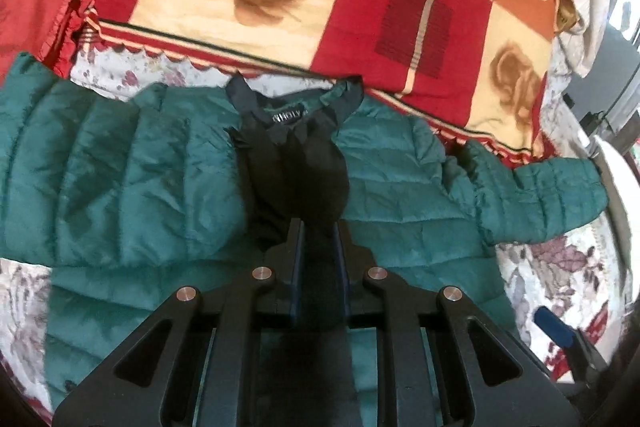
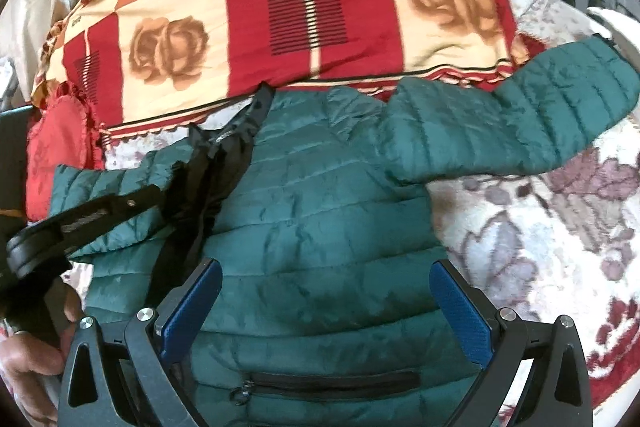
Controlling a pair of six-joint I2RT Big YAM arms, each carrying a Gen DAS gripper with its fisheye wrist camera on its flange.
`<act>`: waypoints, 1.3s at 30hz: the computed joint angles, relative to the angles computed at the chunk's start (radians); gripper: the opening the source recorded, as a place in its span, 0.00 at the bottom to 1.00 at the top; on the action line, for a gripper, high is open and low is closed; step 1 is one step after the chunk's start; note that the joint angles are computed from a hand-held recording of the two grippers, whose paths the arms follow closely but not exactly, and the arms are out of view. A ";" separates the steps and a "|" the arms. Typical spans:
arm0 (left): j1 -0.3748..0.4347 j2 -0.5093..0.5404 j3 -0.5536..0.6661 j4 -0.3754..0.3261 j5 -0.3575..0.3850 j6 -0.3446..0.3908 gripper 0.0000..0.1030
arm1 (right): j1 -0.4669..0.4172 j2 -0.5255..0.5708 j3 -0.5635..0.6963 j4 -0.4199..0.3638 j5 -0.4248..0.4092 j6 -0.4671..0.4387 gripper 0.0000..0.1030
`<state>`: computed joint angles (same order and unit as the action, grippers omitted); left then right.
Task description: Fold large clothes
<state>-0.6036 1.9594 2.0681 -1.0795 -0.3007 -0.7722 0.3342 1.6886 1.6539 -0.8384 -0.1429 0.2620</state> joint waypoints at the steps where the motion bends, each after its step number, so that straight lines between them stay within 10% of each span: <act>1: 0.001 -0.020 -0.015 -0.009 -0.008 0.005 0.14 | 0.001 0.006 0.009 -0.005 -0.040 0.005 1.00; 3: 0.004 -0.057 -0.048 -0.021 -0.023 0.018 0.19 | 0.010 0.012 0.017 -0.008 -0.079 0.008 1.00; 7: 0.013 -0.150 -0.148 -0.046 -0.109 0.017 0.63 | 0.072 0.027 0.040 0.004 -0.056 -0.063 1.00; 13: 0.050 -0.317 -0.360 -0.026 -0.246 -0.064 0.64 | 0.151 0.123 0.150 -0.046 -0.118 -0.148 1.00; 18: 0.088 -0.395 -0.480 0.003 -0.319 -0.154 0.64 | 0.171 0.247 0.312 -0.074 -0.213 -0.019 1.00; 24: 0.132 -0.447 -0.586 0.079 -0.317 -0.206 0.64 | 0.199 0.441 0.616 -0.210 -0.144 -0.023 0.99; 27: 0.148 -0.449 -0.607 0.097 -0.295 -0.205 0.64 | 0.208 0.567 0.813 -0.344 -0.136 -0.039 0.91; 31: 0.167 -0.460 -0.628 0.125 -0.267 -0.203 0.64 | 0.212 0.673 0.960 -0.443 -0.148 -0.032 0.51; 35: 0.174 -0.473 -0.642 0.133 -0.272 -0.218 0.64 | 0.199 0.633 0.863 -0.349 -0.197 0.010 0.22; 39: 0.180 -0.499 -0.663 0.143 -0.289 -0.259 0.64 | 0.190 0.481 0.651 -0.186 -0.162 -0.018 0.17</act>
